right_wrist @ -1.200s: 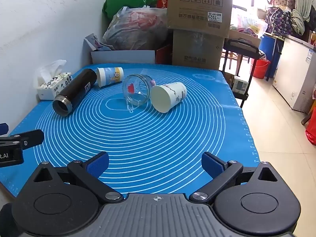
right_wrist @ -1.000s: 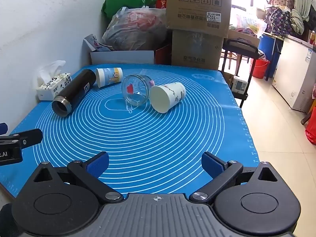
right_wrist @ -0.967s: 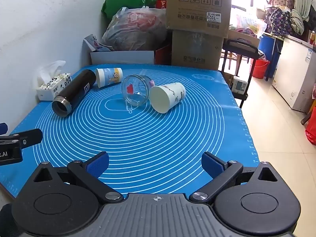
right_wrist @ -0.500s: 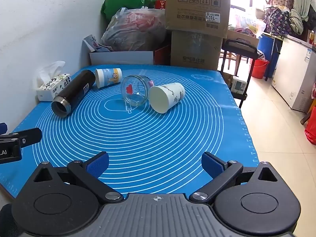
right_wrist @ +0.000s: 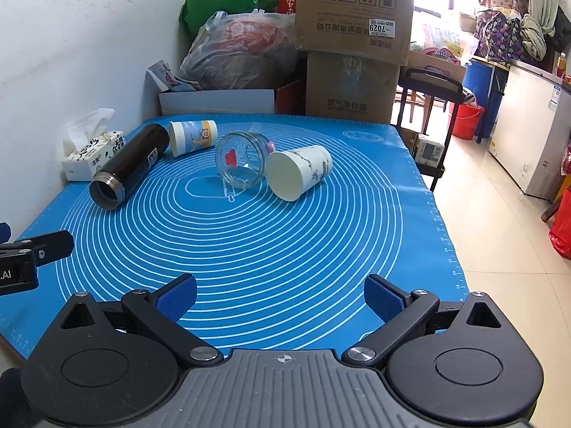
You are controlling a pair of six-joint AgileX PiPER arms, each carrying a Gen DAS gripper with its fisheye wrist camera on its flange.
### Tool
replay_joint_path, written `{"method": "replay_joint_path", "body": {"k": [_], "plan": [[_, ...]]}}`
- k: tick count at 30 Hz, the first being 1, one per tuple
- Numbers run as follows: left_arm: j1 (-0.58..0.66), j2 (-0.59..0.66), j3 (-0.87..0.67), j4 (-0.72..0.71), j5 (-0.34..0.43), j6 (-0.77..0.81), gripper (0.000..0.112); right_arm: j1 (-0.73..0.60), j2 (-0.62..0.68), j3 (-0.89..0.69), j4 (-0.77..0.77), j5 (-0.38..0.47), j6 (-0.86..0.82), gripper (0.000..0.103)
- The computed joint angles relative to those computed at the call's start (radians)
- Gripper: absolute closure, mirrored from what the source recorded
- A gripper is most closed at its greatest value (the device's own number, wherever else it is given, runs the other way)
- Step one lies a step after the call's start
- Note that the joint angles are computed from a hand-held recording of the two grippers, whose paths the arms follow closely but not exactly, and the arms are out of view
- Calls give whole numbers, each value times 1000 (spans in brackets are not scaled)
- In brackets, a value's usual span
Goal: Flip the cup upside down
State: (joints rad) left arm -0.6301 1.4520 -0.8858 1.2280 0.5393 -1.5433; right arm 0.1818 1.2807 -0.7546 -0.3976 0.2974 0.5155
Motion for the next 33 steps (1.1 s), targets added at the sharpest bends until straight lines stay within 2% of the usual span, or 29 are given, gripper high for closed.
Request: {"method": "replay_joint_path", "body": {"k": [11,33], "plan": [[-2,5,1,11,-3,-9,9,11,3,2,-45,6,54,1],[-16,12,-1,38,7,-31,9,3,4,8,-43,-6,48,2]]}}
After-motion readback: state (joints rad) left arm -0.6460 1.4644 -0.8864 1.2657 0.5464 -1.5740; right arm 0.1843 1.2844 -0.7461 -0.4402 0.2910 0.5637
